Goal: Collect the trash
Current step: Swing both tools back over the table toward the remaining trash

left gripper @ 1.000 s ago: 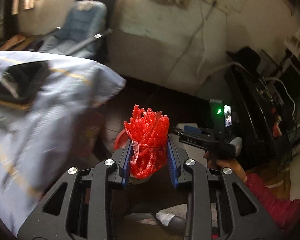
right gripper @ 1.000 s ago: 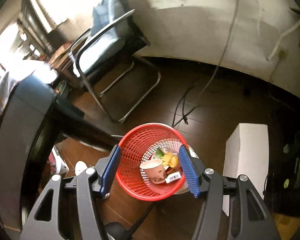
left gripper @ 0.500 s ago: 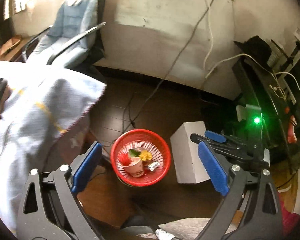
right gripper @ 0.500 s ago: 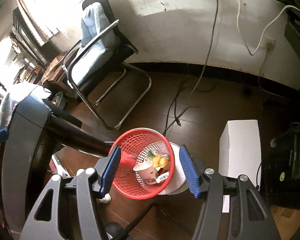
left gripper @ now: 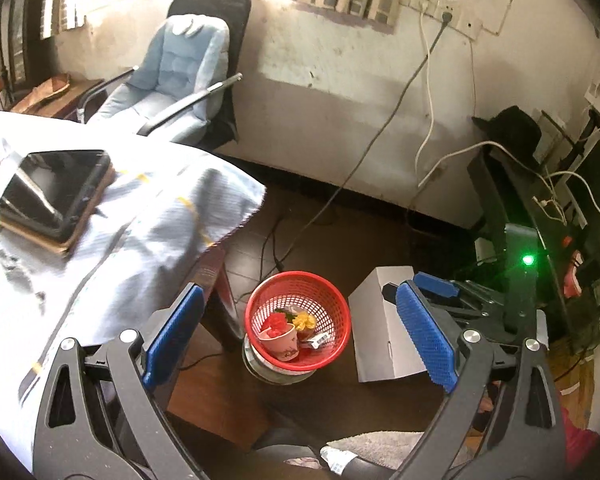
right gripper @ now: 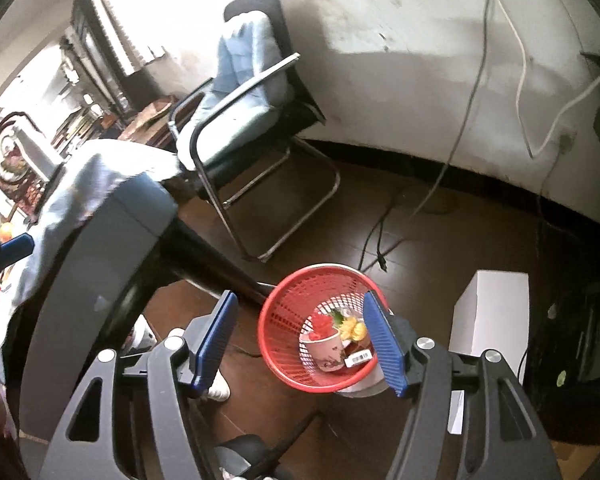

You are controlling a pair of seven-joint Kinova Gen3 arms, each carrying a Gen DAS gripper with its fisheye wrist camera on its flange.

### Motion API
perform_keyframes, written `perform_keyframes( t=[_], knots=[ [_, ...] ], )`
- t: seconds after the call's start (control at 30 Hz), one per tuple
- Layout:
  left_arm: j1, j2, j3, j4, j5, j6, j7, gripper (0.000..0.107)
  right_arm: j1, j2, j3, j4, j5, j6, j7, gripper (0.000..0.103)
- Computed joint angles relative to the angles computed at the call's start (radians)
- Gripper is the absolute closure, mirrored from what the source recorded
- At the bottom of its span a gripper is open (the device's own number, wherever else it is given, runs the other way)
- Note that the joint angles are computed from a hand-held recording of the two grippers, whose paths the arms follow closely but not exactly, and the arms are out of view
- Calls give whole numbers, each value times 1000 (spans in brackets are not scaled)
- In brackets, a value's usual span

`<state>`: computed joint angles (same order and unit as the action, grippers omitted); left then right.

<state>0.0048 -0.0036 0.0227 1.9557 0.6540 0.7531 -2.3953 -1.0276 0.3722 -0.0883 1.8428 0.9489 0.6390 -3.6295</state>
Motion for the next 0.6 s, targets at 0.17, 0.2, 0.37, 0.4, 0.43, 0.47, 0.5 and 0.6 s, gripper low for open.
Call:
perform_keyframes(
  t=[0.17, 0.2, 0.37, 0.4, 0.43, 0.47, 0.5, 0.6],
  knots=[
    [-20, -71, -41, 28, 28, 16, -37, 13, -36, -11, -26, -62, 8, 80, 51, 35],
    [-24, -88, -52, 35, 33, 19, -44, 12, -41, -12, -32, -73, 11, 93, 65, 35],
    [-44, -165, -129, 60, 65, 50, -94, 12, -80, -11, -57, -139, 24, 162, 116, 31],
    [-50, -180, -147, 64, 71, 59, -103, 12, -89, -8, -62, -157, 26, 176, 132, 31],
    [-54, -189, -159, 65, 72, 66, -107, 12, -97, -4, -66, -177, 26, 191, 149, 31],
    [-62, -204, -177, 68, 74, 76, -115, 12, -106, -1, -69, -197, 27, 204, 166, 30],
    [-68, -215, -190, 69, 74, 81, -119, 11, -115, 2, -71, -215, 30, 215, 180, 30],
    [-89, -257, -246, 81, 76, 97, -152, 11, -139, 10, -72, -258, 41, 233, 220, 29]
  ],
)
